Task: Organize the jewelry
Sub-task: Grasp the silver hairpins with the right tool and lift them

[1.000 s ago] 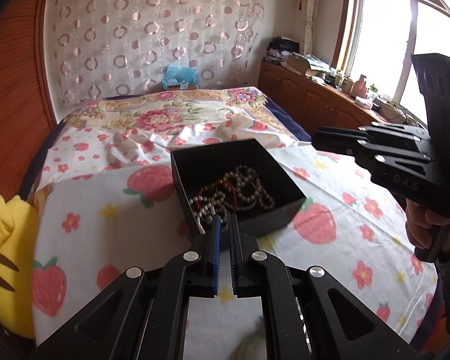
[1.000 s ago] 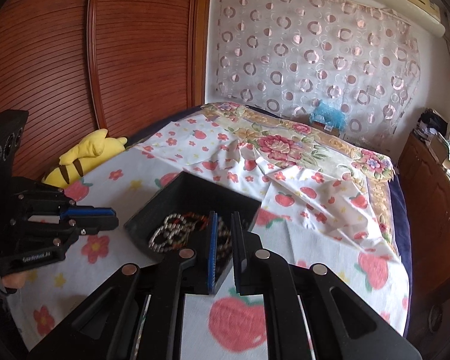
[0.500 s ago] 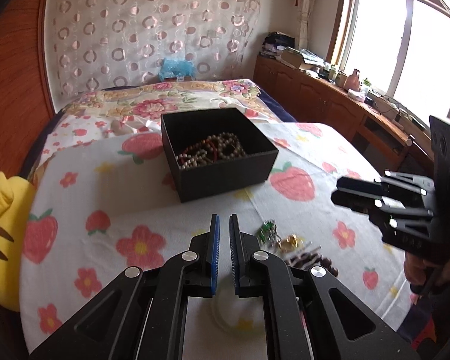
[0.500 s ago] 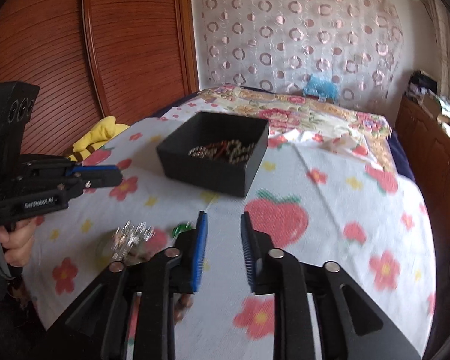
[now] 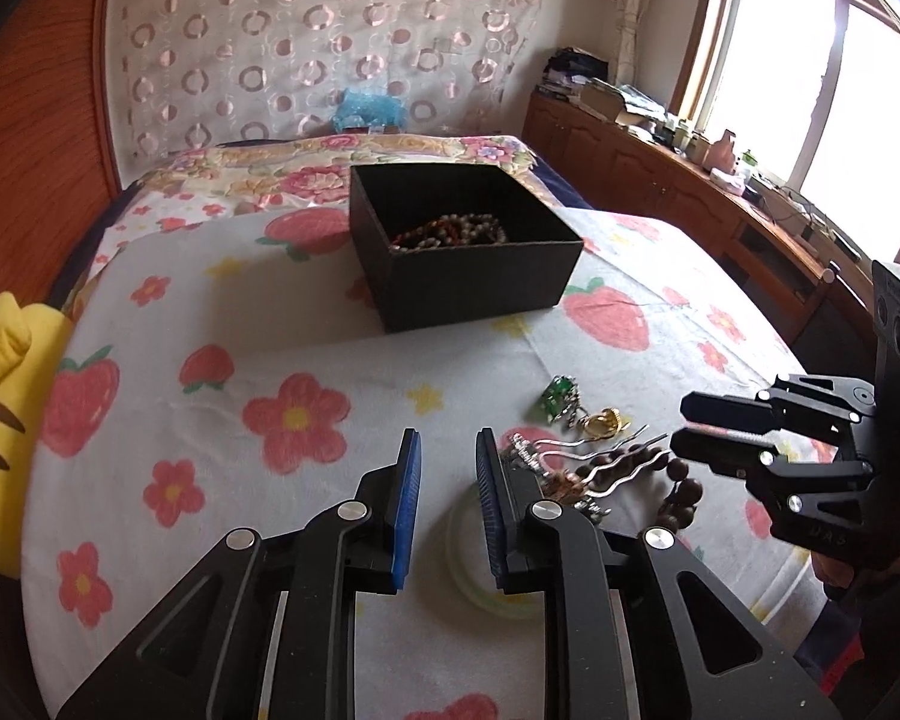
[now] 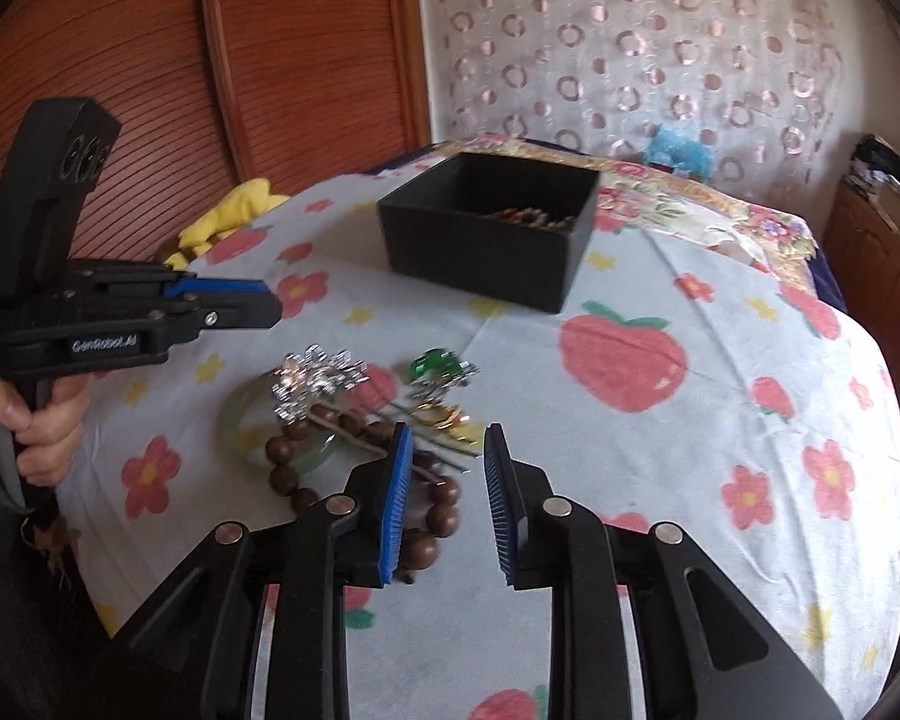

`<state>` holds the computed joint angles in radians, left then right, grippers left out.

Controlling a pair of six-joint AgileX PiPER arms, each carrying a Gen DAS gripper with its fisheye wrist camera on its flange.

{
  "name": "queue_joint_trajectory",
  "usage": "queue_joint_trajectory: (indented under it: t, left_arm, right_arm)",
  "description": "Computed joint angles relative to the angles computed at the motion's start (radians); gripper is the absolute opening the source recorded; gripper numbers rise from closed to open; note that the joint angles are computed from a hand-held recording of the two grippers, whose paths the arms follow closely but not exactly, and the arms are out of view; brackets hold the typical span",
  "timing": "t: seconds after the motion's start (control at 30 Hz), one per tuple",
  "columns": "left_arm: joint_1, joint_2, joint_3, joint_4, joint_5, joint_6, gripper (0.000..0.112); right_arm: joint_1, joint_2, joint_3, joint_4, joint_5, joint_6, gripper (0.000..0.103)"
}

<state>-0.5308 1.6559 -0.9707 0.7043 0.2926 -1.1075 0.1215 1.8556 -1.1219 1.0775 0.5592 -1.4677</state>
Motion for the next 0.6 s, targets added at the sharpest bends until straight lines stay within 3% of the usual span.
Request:
queue_joint_trajectory:
  t: [0.07,0.13,0.2,0.6]
  left_arm:
    - [0.009,-0.007,0.016,0.008,-0.009,-0.013,0.017]
    - [0.017,-0.012,0.024,0.004,-0.013,-0.012,0.017]
    - [0.023,-0.019,0.034,0.009,-0.017,-0.019,0.017]
    - [0.033,-0.033,0.058,0.026,-0.033,-0.044,0.018]
  right_arm:
    - [0.015,-0.001,0.001,-0.006,-0.002,-0.004,0.028]
    - [0.031,-0.001,-0.002,-0.018,-0.003,-0.005,0.039]
    - [0.048,-0.001,-0.007,-0.047,-0.007,0.004,0.042]
    - [0.103,0.034,-0.077,-0.25,-0.042,0.131,0.044]
